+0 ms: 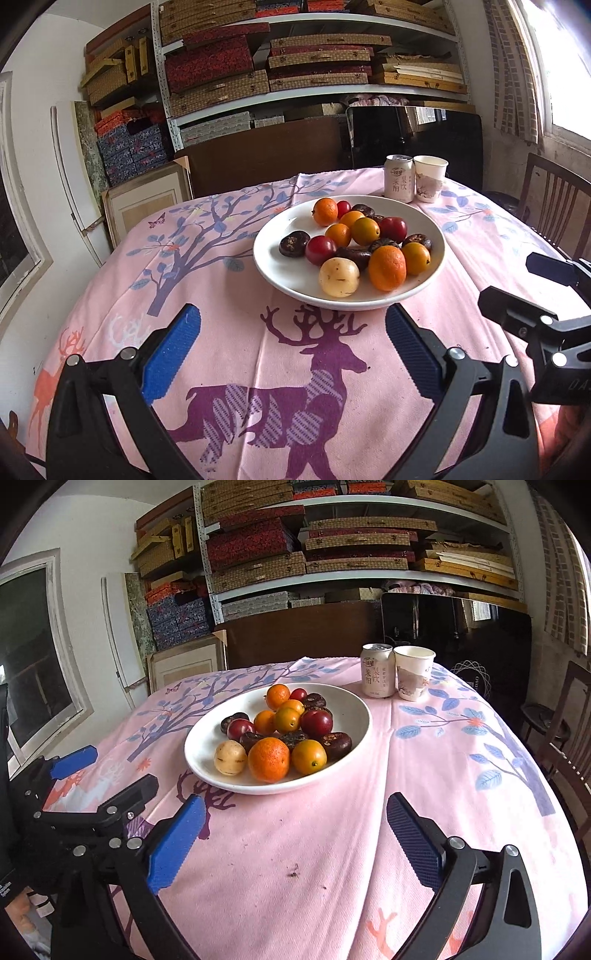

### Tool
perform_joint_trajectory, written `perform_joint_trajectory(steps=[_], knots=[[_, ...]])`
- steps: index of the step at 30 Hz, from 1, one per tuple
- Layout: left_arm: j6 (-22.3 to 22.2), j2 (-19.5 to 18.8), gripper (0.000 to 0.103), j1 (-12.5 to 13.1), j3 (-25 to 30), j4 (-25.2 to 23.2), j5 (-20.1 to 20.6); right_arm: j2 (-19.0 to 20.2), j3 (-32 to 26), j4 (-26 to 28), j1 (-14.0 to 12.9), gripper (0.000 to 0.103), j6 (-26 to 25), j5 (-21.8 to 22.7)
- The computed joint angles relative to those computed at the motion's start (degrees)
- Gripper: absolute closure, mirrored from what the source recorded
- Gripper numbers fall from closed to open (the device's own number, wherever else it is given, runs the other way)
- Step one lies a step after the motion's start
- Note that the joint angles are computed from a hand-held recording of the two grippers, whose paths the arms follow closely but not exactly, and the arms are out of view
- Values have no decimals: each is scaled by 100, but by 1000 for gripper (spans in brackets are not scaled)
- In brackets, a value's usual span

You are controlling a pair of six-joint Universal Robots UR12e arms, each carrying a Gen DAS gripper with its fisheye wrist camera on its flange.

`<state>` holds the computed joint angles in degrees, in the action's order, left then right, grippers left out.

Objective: Organize fruits

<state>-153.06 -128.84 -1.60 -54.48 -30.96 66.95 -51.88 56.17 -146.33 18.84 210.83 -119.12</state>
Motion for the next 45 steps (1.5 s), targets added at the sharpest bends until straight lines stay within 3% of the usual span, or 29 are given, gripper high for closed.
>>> perform_joint_trajectory(steps=[3,7,12,19,28,45], knots=[[-94,26,5,-28,-101,365,244,-28,3,234,9,4,160,-168],[-101,33,5,-9,-58,179,125,31,13,-37,75,4,-89,-704],[-84,61,5,5,-89,143,7,-13,163,-532,53,4,-339,-452],[-40,100,5,17,-127,32,-150,-4,110,-286,30,4,-160,-289],[-54,79,5,42,-45,-245,-335,-22,170,-433,33,4,-167,-238],[-2,68,5,31,-52,-261,-260,-21,141,-281,31,4,-115,-228]])
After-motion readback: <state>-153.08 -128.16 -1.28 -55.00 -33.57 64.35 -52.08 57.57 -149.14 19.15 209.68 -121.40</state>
